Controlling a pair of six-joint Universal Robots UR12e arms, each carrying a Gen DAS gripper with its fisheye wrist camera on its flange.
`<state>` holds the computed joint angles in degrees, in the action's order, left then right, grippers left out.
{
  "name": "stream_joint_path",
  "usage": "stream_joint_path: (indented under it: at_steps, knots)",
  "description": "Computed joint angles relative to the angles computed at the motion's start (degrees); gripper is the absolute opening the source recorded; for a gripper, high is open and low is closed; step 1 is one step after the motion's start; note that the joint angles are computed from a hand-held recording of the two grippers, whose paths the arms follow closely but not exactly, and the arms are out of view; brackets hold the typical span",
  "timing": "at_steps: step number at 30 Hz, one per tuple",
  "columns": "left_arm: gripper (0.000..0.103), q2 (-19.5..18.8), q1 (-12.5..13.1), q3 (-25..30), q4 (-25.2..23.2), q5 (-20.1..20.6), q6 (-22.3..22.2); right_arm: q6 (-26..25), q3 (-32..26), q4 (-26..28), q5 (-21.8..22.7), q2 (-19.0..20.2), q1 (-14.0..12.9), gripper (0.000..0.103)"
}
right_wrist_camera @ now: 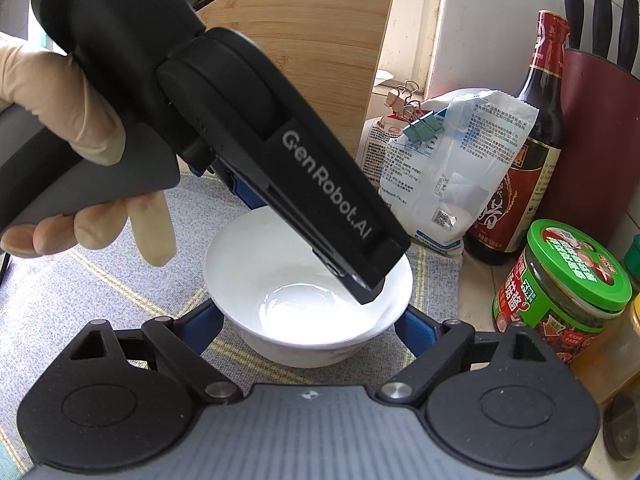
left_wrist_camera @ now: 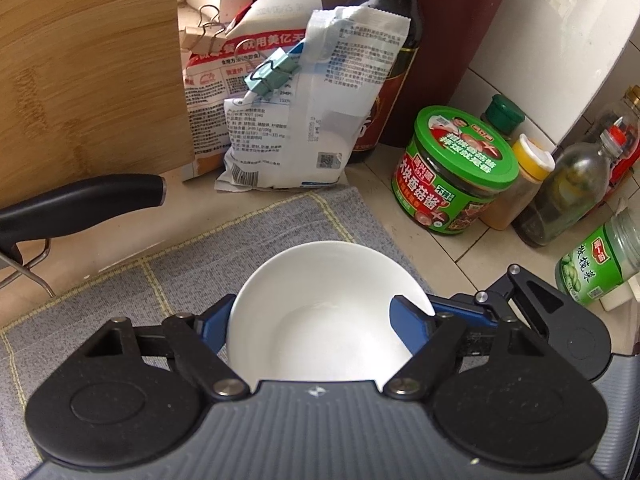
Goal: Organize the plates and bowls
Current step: 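Grasp the remaining white bowl's rim with the left tool, then lift the white bowl with the left tool and carry it toward the nested bowls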
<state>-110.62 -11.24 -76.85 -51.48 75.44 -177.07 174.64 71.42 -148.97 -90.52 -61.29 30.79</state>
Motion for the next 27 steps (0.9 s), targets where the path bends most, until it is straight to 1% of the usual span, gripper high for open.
stream_joint_path:
  at_steps: [5,13,18,24,27]
  knots:
    - [0.079,0.0,-0.2,0.3,-0.7,0.7,0.9,0.0,-0.2,0.3,-0.1,0.0,0.1,0.094]
    - [0.079,0.8,-0.2,-0.3,0.1,0.5,1.2,-0.2,-0.5,1.0,0.0,-0.2,0.1,0.094]
    - [0.079,1.9,0.0,-1.0,-0.2,0.2,-0.1,-0.3,-0.9,2.6,0.7,-0.6,0.1,0.094]
    - [0.079,4.1,0.4,-2.8,-0.5,-0.2,-1.8,-1.1,-1.8,5.9,2.6,-1.4,0.2,0.094]
    - [0.079,5.3,0.5,-3.8,-0.8,0.6,-2.1,-1.3,-2.1,7.3,3.9,-1.7,0.4,0.094]
